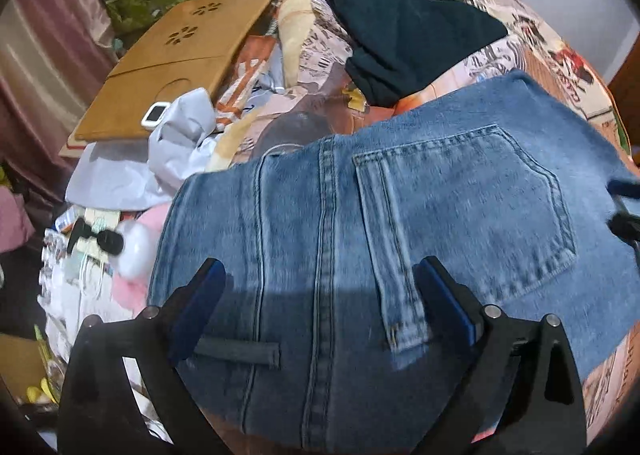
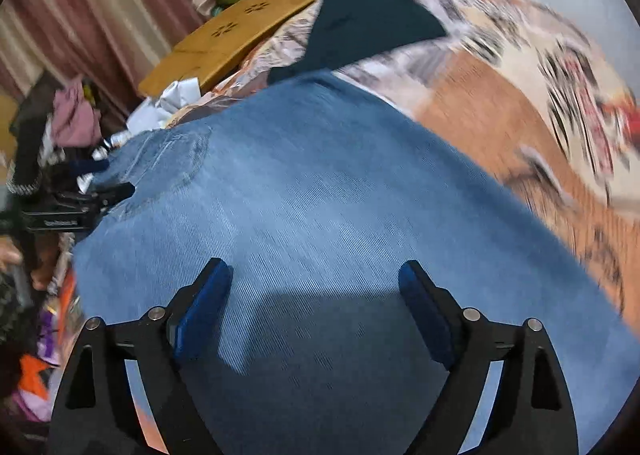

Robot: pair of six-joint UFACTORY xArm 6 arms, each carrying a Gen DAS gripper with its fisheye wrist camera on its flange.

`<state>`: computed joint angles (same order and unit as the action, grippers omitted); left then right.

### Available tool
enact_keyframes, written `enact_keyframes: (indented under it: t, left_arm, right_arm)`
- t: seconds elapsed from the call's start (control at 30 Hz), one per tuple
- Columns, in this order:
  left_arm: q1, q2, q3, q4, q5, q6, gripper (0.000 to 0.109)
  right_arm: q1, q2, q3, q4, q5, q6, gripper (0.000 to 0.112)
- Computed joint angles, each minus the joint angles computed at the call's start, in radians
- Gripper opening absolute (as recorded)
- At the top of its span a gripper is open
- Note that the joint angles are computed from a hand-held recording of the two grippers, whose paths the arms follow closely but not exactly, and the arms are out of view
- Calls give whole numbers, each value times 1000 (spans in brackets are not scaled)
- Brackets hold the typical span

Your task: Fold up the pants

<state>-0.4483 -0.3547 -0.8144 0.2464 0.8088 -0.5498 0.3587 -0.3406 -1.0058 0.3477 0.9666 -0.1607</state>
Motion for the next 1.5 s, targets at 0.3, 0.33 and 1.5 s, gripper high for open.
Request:
enact_keyframes:
  t: [0.3,0.33,1.5]
  left_arm:
    - [-71,-83,3,68,121,-58,98]
    - [-82,-81,-9,91,142,-67,98]
    - [-425,614,-764,56,217,62,98]
  right_arm:
    - [-250,-240,179,-13,110,-38,94]
    - [-270,-254,192,-78,104,-15,94]
    - [-1198,-372,368,293,308,-22,74]
